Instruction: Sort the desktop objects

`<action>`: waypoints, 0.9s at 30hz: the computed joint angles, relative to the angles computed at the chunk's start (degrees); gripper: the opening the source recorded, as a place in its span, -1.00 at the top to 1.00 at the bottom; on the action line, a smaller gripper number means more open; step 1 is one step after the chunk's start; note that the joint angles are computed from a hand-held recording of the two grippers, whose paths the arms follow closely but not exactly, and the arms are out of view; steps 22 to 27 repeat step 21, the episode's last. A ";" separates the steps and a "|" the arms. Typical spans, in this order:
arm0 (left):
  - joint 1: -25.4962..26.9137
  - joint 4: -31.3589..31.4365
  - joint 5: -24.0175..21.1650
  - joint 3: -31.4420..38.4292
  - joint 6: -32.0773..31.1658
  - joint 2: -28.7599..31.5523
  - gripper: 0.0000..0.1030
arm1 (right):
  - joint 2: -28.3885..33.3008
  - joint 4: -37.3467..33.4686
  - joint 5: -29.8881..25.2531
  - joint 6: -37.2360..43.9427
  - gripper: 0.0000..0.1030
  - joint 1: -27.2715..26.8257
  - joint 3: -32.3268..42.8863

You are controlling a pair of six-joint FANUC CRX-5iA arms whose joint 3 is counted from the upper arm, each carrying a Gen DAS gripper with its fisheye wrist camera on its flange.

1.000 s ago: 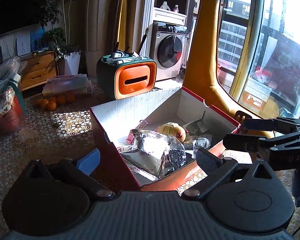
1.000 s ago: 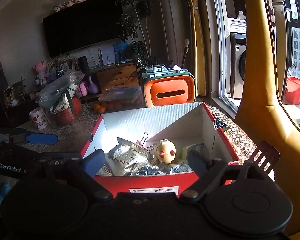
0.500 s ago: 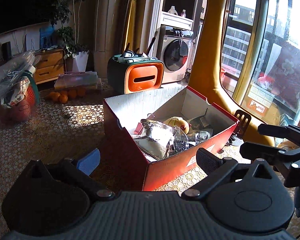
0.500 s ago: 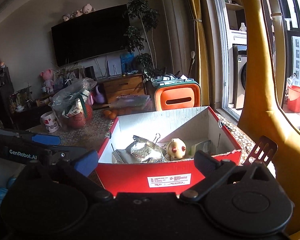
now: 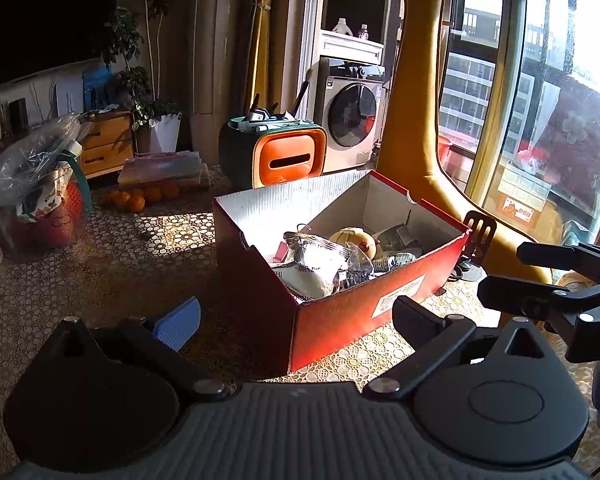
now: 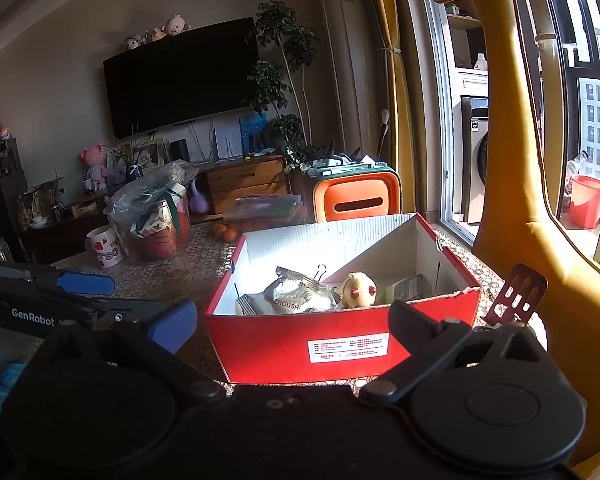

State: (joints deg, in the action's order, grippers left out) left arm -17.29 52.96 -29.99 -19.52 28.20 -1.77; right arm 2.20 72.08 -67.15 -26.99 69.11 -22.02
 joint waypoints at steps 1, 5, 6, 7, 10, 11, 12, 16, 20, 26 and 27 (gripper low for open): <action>-0.17 -0.82 0.67 -0.03 0.40 -0.18 -0.99 | 0.06 -0.11 -0.15 -0.02 -0.98 0.11 0.07; 0.12 -1.00 -0.46 0.23 1.08 -0.05 -0.99 | 0.43 -0.73 -1.09 -0.48 -0.98 0.75 0.50; 0.25 -0.85 -1.08 0.27 0.97 0.00 -0.99 | 0.38 -0.91 -1.21 -0.80 -0.98 0.89 0.48; 0.24 -0.80 -1.07 0.18 0.91 -0.05 -0.99 | 0.43 -1.06 -1.48 -0.99 -0.98 1.03 0.55; 0.42 -0.39 -2.08 0.04 0.21 -0.02 -0.99 | 1.06 -1.97 -3.75 -1.03 -0.98 1.78 1.27; 0.49 -0.08 -2.50 -0.03 0.09 -0.02 -0.99 | 1.27 -2.31 -4.45 -0.96 -0.98 1.98 1.55; 0.56 0.08 -2.80 -0.19 0.04 -0.10 -0.99 | 1.51 -2.76 -5.18 -0.79 -0.98 2.19 1.90; 0.74 0.80 -3.44 -0.77 -0.92 -0.45 -0.99 | 1.79 -3.70 -6.45 -1.08 -0.98 2.58 2.42; 1.16 1.90 -4.15 -1.37 -1.81 -0.90 -0.99 | 2.16 -4.41 -6.91 -1.40 -0.98 2.76 2.89; 1.46 2.39 -4.89 -1.39 -2.10 -0.90 -0.99 | 2.23 -4.57 -6.94 -1.42 -0.98 2.81 3.01; 1.46 2.39 -4.89 -1.39 -2.10 -0.90 -0.99 | 2.23 -4.57 -6.94 -1.42 -0.98 2.81 3.01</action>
